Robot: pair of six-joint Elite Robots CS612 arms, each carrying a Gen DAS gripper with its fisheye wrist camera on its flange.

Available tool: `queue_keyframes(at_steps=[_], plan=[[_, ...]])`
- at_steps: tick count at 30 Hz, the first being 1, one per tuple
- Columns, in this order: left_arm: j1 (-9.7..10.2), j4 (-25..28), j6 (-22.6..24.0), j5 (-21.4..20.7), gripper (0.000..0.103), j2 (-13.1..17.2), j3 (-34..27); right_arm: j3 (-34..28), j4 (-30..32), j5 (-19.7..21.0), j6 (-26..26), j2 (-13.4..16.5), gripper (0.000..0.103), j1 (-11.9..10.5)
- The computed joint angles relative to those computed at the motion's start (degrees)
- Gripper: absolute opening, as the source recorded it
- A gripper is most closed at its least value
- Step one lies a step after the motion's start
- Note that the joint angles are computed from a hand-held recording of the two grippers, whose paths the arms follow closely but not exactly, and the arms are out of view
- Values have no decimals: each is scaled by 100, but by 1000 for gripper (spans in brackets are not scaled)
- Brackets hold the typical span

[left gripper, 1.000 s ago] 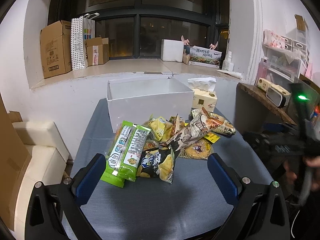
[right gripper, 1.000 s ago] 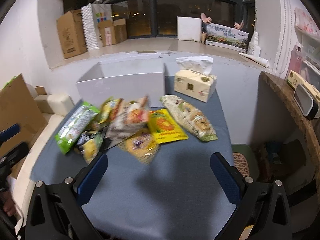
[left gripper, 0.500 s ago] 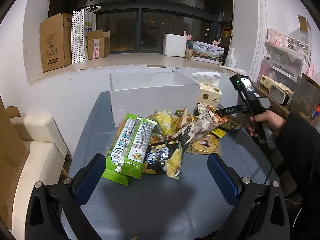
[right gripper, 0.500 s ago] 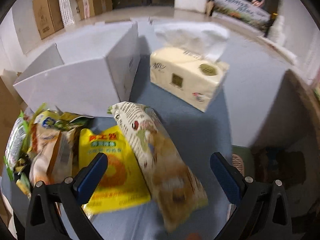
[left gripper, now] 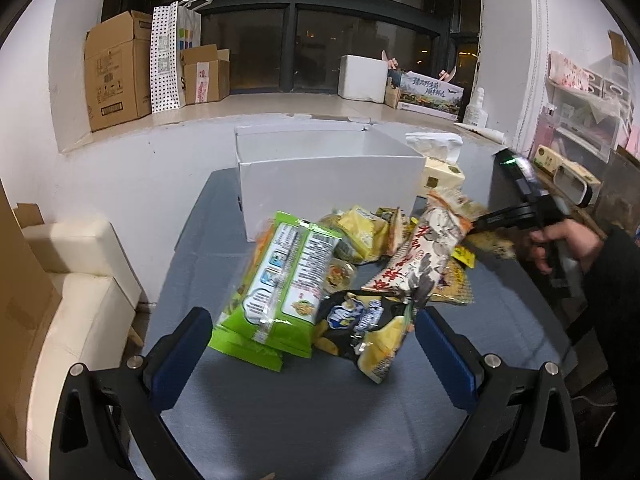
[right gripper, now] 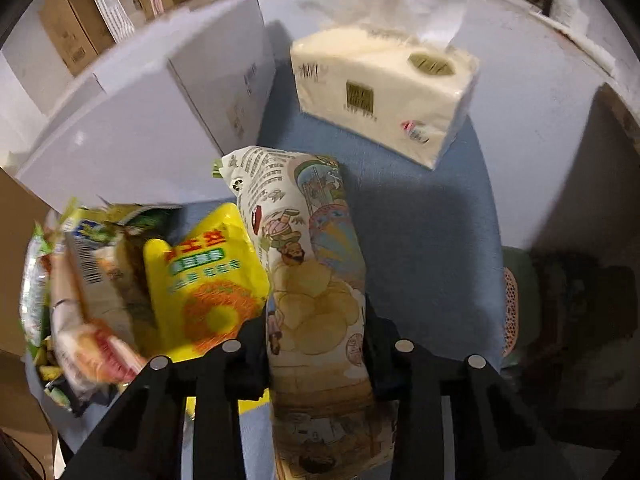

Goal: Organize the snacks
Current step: 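Grasp the potato-chip bag with the right tool while the left grasps the green biscuit pack, then carry both packs into the white box and open both tools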

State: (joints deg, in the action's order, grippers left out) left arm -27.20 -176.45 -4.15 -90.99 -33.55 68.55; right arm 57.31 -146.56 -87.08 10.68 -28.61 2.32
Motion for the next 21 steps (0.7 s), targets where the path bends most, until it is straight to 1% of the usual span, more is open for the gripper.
queue_keyframes(at_steps=[1,3,4,5,7,8,10,12,14,15,16,18,20,21], plan=[[-4,1,80,80,103,37,-59,224,-242,-10,153,-114,39,-6],[-1,42,173,127,103,95,-161,670,-698,115,527,-331,39,-37],[16,160,230,89,103,160,-295,970,-1082,224,678,-469,39,-52],[35,290,243,13,103,225,-429,1192,-1404,271,725,-575,39,-56],[79,617,232,-115,103,383,-751,1573,-1847,241,786,-790,39,-28],[88,754,244,-111,103,466,-909,1741,-2025,223,846,-879,39,-17],[105,1126,376,-210,103,626,-1240,2040,-2376,370,994,-1029,39,-4],[103,1460,583,-212,103,790,-1574,2275,-2689,550,1085,-1137,39,-1],[79,1899,879,-80,103,1004,-1992,2310,-2823,593,1108,-1159,39,36],[68,2037,932,-2,103,1081,-2131,2366,-2889,582,1140,-1192,39,72],[51,2256,970,163,103,1189,-2329,2456,-2988,615,1191,-1234,39,91],[51,2388,1003,202,102,1289,-2498,2497,-3106,710,1223,-1233,39,134],[50,2369,1085,232,87,1318,-2517,2542,-3130,675,1150,-1253,39,187],[48,2408,1122,232,68,1317,-2519,2566,-3115,677,1112,-1268,39,214]])
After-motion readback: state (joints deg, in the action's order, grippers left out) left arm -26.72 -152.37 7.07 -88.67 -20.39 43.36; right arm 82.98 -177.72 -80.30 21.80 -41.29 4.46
